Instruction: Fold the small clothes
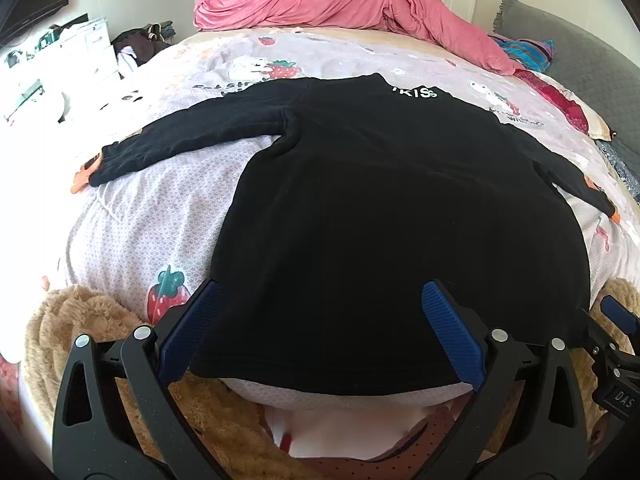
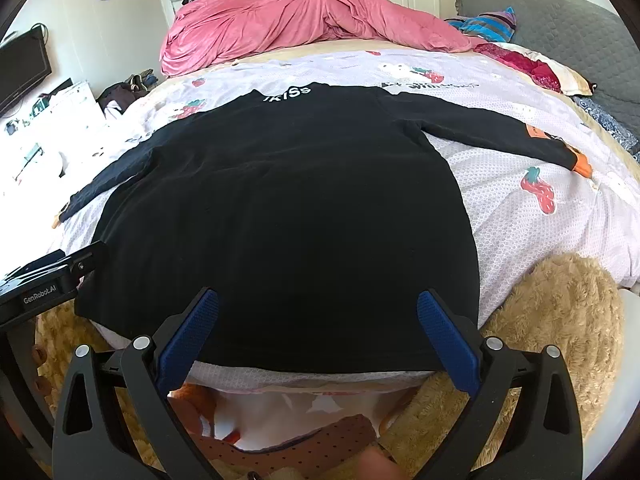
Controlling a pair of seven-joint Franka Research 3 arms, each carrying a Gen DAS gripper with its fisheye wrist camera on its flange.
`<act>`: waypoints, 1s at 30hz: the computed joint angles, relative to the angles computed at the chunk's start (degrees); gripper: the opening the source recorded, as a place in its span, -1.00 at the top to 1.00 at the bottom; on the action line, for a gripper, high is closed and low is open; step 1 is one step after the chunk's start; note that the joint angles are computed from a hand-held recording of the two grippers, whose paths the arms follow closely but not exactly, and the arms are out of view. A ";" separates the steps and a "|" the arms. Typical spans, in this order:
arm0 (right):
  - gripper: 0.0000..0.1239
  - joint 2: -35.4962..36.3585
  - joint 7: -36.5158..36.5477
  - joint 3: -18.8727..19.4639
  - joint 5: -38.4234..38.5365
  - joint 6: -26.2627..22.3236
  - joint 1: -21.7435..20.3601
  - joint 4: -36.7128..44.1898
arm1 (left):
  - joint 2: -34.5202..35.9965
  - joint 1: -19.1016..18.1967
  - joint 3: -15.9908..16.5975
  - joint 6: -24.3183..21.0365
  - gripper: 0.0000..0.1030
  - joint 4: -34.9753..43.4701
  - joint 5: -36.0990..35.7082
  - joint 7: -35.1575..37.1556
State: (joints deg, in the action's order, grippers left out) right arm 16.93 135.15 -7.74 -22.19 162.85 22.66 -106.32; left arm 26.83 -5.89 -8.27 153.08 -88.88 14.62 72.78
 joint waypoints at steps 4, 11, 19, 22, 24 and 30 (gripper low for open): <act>-0.60 0.12 0.21 -0.09 -0.02 -0.38 0.16 0.30 | 0.04 0.01 0.00 0.00 -0.84 0.07 0.04 -0.04; -0.60 0.02 0.46 -0.02 -0.12 -0.65 0.06 0.17 | -0.06 0.01 -0.10 0.33 -0.84 -0.06 0.03 0.01; -0.60 -0.12 0.69 0.04 -0.46 -0.81 0.04 0.10 | -0.09 0.06 -0.19 0.40 -0.84 -0.08 -0.13 0.24; -0.60 -0.10 0.81 0.06 -0.63 -0.94 0.07 0.15 | -0.15 0.02 -0.21 0.58 -0.84 -0.12 -0.16 0.27; -0.60 -0.05 0.88 0.10 -0.66 -1.00 0.05 0.28 | -0.19 0.12 -0.29 0.75 -0.84 -0.24 -0.31 0.41; -0.60 0.15 1.13 0.10 -0.93 -1.17 0.16 0.56 | -0.09 0.09 -0.25 0.77 -0.84 -0.18 -0.37 0.55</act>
State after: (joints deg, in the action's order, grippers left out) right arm 17.08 136.28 -7.63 -23.13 161.67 22.81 -105.76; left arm 26.73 -5.80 -8.53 153.85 -89.06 14.25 73.34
